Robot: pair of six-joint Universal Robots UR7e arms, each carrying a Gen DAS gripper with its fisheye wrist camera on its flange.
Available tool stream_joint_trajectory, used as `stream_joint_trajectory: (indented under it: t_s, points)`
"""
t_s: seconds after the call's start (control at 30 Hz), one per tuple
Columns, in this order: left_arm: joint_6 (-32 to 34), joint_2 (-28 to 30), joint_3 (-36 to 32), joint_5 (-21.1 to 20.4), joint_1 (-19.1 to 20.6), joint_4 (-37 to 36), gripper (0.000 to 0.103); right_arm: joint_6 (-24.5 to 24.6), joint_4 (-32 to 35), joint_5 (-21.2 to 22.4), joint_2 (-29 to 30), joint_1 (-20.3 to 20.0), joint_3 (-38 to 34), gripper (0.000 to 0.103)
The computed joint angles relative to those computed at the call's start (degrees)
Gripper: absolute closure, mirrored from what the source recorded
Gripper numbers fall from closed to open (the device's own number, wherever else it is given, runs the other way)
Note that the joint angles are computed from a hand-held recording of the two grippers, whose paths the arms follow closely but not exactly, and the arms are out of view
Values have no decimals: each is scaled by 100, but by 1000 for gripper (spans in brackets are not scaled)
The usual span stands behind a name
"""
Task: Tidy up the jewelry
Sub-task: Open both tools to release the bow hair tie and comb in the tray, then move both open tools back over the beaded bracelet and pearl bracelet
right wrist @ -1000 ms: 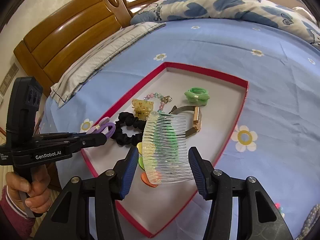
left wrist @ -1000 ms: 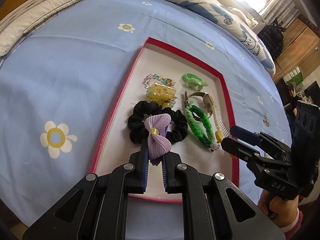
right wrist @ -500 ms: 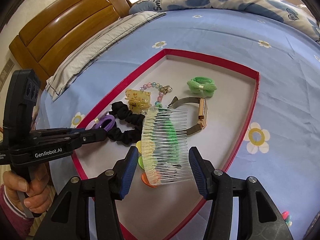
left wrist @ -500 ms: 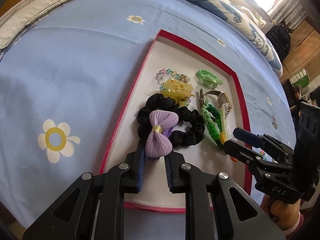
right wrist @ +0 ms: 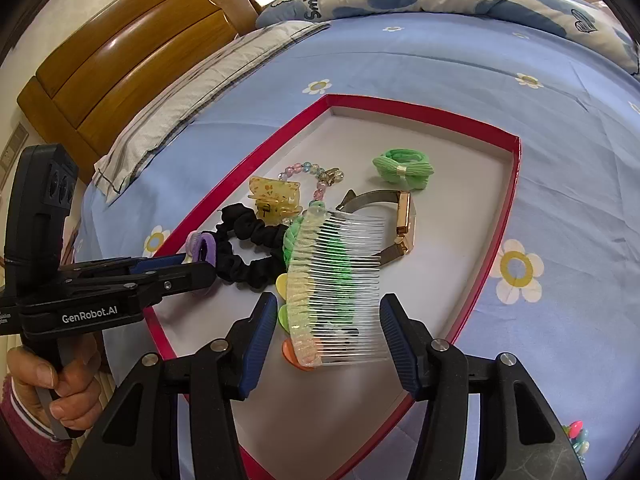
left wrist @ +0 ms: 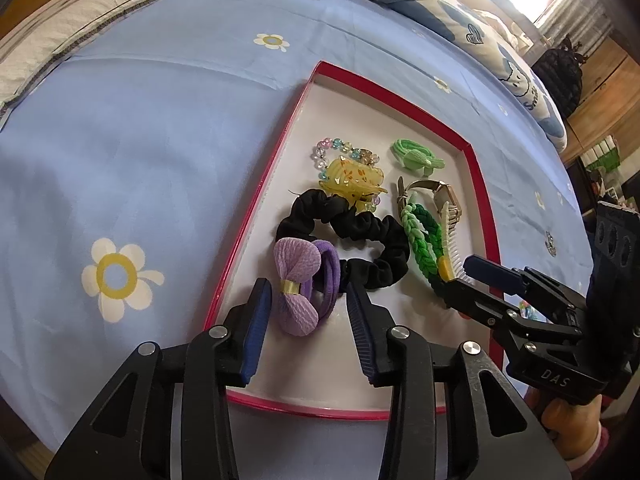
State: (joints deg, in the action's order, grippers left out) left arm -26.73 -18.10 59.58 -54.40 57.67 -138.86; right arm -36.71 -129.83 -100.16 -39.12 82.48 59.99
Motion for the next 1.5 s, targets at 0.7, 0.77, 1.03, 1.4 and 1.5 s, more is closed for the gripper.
stream_joint_trajectory:
  t_s: [0.7, 0.77, 1.03, 1.4, 1.5]
  points:
    - [-47, -255, 384, 20, -177, -324, 58, -15, -288, 147, -438, -22, 496, 37]
    - [-45, -257, 411, -14, -216, -348, 58, 22, -378, 210, -583, -64, 643, 36]
    - [93, -135, 371, -127, -416, -384, 52, 302, -1049, 472, -1354, -371, 1456, 33]
    - [281, 216, 15, -428, -629, -171, 52, 738, -1901, 587, -2178, -845, 2303, 32]
    - [358, 357, -161, -510, -698, -56, 52, 813, -2018, 589, -2334, -951, 2455, 31]
